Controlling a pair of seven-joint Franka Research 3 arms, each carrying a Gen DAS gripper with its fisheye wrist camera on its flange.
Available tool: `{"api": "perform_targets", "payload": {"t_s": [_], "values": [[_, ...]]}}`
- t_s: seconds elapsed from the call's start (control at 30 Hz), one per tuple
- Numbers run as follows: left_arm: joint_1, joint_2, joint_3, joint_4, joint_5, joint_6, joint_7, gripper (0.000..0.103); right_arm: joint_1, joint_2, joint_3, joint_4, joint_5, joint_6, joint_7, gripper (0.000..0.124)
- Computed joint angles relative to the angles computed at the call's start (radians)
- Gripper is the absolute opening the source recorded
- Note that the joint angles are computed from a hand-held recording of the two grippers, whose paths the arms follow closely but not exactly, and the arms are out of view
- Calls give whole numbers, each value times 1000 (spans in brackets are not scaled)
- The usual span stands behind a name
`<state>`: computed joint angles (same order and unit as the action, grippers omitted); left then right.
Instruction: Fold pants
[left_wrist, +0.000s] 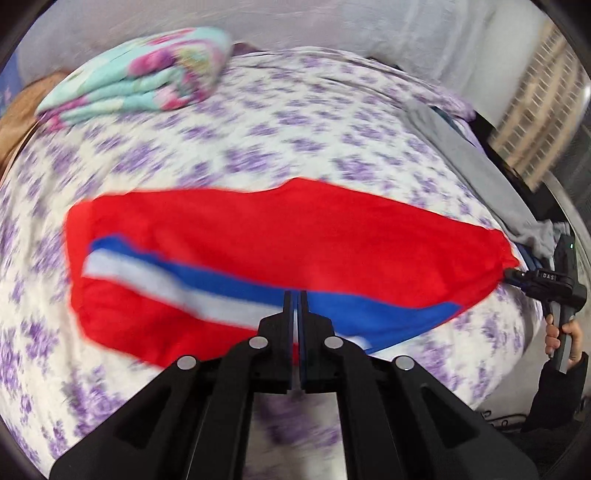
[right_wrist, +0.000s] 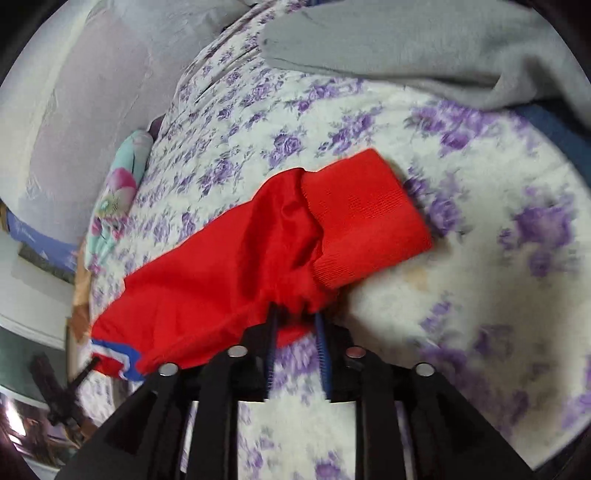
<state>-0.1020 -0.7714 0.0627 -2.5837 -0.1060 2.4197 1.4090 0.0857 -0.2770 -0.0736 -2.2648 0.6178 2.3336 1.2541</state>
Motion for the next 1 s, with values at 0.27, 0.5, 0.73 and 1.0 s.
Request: {"api": "perform_targets", "payload": {"t_s": [0.27, 0.5, 0.73, 1.0], "values": [[-93, 210, 18, 75, -129, -19, 89, 1, 29, -69, -14, -30, 11, 177, -100, 38], [-83, 145, -15, -50, -192, 103, 82, 1, -5, 118, 84, 137, -401, 29, 91, 36], [-86, 146, -21, -58, -149, 139, 91, 1, 143, 179, 120, 389, -250, -81, -130, 42], [-97, 144, -5, -61, -145, 143, 100, 1, 343, 680, 217, 980, -324, -365, -241, 42]]}}
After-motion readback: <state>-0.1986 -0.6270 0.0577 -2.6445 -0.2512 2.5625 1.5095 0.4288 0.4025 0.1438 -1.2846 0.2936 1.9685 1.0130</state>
